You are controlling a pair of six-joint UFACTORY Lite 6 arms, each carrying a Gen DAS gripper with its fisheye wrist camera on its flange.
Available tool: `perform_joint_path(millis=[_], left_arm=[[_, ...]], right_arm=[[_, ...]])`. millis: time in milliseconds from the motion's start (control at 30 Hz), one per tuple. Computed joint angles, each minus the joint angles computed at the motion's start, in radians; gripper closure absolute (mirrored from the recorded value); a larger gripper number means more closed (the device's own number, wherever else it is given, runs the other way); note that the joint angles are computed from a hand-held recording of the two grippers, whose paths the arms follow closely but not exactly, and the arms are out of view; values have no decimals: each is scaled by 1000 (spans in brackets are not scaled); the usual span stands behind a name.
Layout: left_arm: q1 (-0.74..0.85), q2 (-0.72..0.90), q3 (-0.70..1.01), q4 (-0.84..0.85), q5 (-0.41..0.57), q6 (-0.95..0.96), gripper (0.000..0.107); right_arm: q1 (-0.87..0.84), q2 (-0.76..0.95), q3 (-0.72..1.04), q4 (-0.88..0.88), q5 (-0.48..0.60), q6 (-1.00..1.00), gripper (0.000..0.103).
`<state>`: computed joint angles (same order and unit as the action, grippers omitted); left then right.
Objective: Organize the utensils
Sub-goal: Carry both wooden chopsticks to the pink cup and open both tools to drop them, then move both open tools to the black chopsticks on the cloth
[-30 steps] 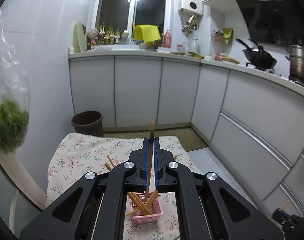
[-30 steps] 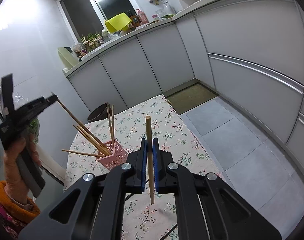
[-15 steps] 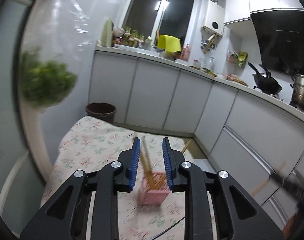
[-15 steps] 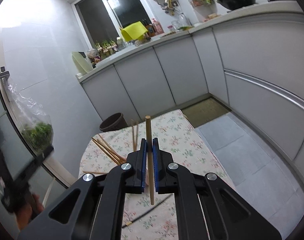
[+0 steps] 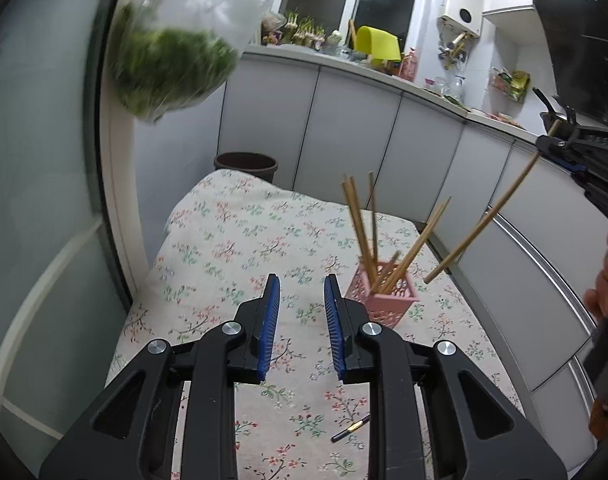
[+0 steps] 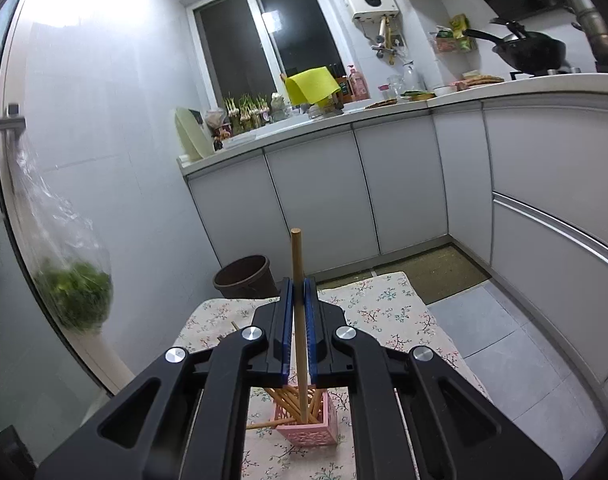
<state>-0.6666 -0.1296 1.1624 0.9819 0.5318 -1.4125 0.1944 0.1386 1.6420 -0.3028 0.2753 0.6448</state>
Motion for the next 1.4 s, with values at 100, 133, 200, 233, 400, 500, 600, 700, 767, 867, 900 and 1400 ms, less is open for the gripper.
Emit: perform_joint_path(millis=[100,133,200,233,400,500,600,700,767,867,900,1400], left_arm=[[28,-25,-32,-3,-30,5,85],[41,-38,-46,-7,-44,11,85],[54,-46,-57,-18,-57,22,85],[60,-49,-59,-27,-61,29,85],[72,-63,-60,-65,-69,69,83],[58,-73,-62,-63,-67,73,80],[38,-75,-54,-70,-55,88,78],[5,-77,-49,-54,-29,77,60],[-15,-73,-41,-56,-16,87,57],[-58,-62,-23,-44,20,77,41],[-76,-64,-23,-24,33,53,38],[-237,-50,9,29,167,-33,12]], right_arm=[[19,63,4,-133,-31,117,97],[26,76,1,-188,-37,167,97],[40,112,0,-250,-47,225,95],[46,124,-1,-254,-41,226,95],[69,70,-57,-372,-12,349,67],[79,3,-114,-451,14,435,61],[82,-80,-191,-470,47,446,55],[90,-187,-302,-517,77,504,41],[85,-251,-365,-473,95,475,35],[73,-354,-467,-426,111,463,21],[74,-382,-497,-440,116,484,19],[133,-615,-736,-523,281,550,10]])
